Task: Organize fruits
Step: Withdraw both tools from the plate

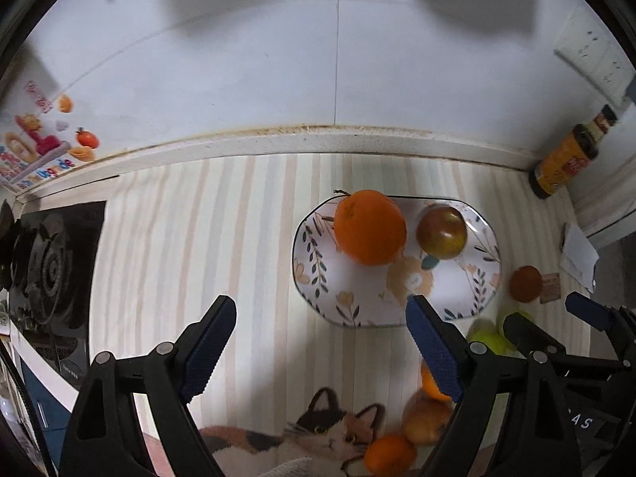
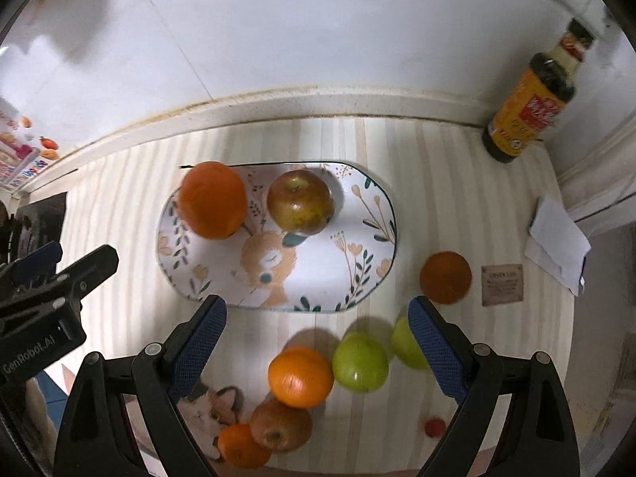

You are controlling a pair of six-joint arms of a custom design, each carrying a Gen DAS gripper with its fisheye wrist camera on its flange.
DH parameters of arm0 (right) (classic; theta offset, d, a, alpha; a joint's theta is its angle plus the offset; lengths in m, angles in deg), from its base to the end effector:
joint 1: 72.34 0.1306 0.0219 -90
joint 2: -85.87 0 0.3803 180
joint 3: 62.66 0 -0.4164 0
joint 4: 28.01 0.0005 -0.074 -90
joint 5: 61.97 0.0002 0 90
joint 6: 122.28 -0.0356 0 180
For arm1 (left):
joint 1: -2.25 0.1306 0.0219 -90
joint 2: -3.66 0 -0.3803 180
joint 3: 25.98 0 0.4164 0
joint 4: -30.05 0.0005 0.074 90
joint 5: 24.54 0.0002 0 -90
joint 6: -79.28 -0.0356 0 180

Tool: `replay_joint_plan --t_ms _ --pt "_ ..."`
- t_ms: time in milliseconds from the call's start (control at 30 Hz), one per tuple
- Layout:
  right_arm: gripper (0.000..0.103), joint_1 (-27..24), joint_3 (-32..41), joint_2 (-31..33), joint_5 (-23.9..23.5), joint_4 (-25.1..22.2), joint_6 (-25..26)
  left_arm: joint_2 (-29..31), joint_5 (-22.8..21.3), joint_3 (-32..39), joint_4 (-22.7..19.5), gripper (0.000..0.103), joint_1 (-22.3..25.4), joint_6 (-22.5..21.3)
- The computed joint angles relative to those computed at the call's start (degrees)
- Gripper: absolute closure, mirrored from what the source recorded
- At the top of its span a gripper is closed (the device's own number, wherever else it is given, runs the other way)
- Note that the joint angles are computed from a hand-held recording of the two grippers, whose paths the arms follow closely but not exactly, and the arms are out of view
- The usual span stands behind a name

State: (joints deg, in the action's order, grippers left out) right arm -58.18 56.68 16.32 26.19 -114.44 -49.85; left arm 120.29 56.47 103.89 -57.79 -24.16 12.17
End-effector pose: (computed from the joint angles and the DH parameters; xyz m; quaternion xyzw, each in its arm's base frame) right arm 0.5715 0.1449 0.4442 0.0278 0.9936 0.0450 0.1000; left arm 0.5634 -0.2741 0.4606 0.0198 0.9878 0.0149 0.1538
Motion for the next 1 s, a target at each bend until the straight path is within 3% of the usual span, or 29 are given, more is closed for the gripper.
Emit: replay_joint_plan --t_ms 467,800,1000 --pt "0.008 2.97 -1.72 -10.37 2.77 -1.27 -1.66 -11.45 -2.84 -6.34 2.07 0.016 -2.74 1.31" --pt "0.008 4.23 -2.72 -15.22 4.94 -1.87 -2.51 -15.02 -3.1 -7.92 1.42 0.016 -5.08 2.29" --pt "0.008 4.06 -4.51 -16.95 3.65 -1.55 -3.33 -15.74 -2.2 -8.67 1.34 0.016 -6.08 3.11"
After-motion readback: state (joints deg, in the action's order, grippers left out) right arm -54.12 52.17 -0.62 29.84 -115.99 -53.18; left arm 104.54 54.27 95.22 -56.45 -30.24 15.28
